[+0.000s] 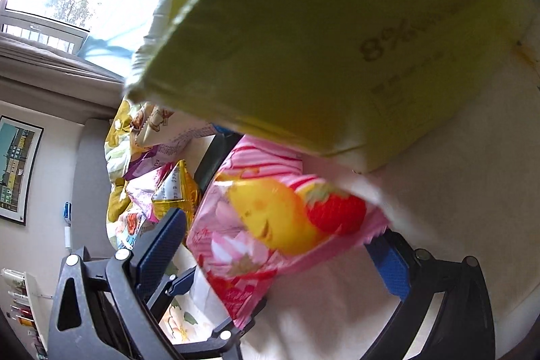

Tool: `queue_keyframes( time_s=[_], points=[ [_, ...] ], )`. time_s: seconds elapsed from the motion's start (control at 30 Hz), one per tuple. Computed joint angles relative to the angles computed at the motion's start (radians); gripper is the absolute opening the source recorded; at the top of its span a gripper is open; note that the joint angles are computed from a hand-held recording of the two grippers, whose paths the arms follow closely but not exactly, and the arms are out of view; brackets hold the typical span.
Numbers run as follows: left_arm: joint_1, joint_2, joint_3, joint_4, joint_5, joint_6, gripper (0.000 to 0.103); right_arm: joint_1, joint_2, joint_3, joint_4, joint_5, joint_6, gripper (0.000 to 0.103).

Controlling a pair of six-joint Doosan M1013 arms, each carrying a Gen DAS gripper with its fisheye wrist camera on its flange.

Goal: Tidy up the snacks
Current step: 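Grasp the clear pastry packet with left gripper while right grasps pink strawberry bag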

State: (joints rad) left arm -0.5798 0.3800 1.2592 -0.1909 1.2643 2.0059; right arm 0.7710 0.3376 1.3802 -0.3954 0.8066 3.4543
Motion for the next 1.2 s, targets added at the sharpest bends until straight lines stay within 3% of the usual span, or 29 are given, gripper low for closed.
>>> queue_keyframes(
  time_s=[0.17,0.33,0.4,0.6,0.93,1.2],
  points=[
    [0.012,-0.009,0.004,0.012,0.004,-0.024,0.065,0.001,0.007,-0.008,0.007,0.008,-0.016,0.1],
    [0.026,-0.01,0.002,0.018,0.012,-0.063,0.065,-0.002,0.019,-0.029,0.033,0.011,-0.074,0.084],
    [0.032,-0.017,0.011,0.024,0.007,-0.069,0.064,-0.002,0.019,-0.028,0.031,-0.009,-0.081,0.071],
    [0.05,-0.048,0.05,0.015,0.007,-0.079,0.063,0.011,0.026,-0.054,0.014,0.028,-0.106,0.058],
    [0.082,-0.137,0.138,-0.025,-0.027,-0.074,0.063,0.05,0.011,-0.07,-0.033,0.09,-0.068,0.056],
    [0.104,-0.172,0.102,-0.053,-0.015,-0.108,0.063,0.092,0.012,-0.143,-0.092,0.17,-0.108,0.056]
  ],
)
